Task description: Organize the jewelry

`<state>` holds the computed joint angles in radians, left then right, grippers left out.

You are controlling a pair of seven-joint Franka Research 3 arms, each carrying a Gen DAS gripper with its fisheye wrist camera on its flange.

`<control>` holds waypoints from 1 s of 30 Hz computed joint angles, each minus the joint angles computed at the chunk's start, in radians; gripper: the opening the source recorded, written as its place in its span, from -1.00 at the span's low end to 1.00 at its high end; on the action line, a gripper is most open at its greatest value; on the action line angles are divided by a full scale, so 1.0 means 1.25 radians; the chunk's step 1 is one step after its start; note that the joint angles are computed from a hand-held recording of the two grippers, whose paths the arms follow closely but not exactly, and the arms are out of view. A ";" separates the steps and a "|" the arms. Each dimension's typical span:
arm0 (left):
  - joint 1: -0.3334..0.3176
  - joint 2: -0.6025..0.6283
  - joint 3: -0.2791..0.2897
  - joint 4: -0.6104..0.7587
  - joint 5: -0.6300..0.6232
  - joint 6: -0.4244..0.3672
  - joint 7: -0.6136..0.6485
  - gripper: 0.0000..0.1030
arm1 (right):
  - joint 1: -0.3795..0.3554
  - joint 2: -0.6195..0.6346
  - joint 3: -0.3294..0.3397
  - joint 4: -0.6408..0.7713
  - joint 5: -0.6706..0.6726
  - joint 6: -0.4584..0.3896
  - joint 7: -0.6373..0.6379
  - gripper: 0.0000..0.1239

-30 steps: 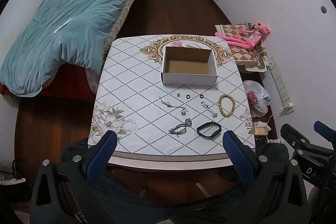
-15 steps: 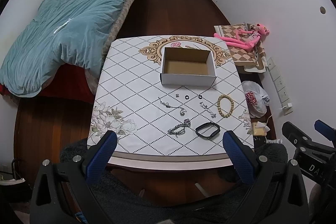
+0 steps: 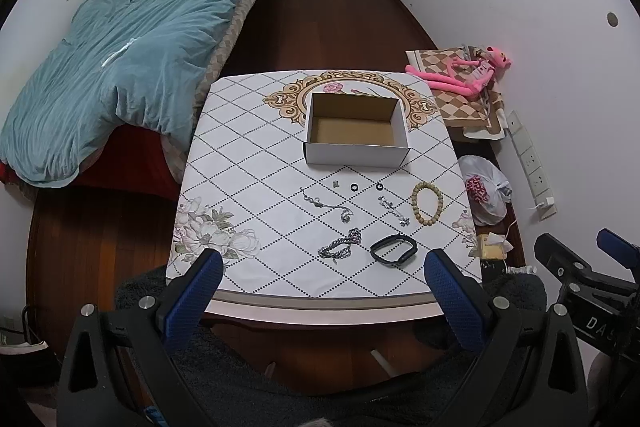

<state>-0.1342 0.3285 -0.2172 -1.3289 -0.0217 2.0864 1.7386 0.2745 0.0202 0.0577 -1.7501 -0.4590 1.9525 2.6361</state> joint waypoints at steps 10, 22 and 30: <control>0.000 -0.001 -0.001 0.001 -0.002 0.001 0.001 1.00 | 0.002 -0.001 0.002 0.003 -0.005 -0.001 0.002 0.66; -0.022 0.075 0.021 0.023 0.080 0.065 -0.043 1.00 | -0.016 0.018 -0.016 -0.044 0.010 0.065 0.031 0.66; -0.043 0.208 0.041 0.104 0.170 0.033 -0.073 1.00 | -0.055 0.117 -0.052 -0.098 0.165 0.198 -0.004 0.65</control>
<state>-0.1882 0.5889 -0.1659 -1.1983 0.1902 2.1272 1.6476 0.2058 0.1667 -0.0071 -1.8726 -0.2533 2.2006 2.6307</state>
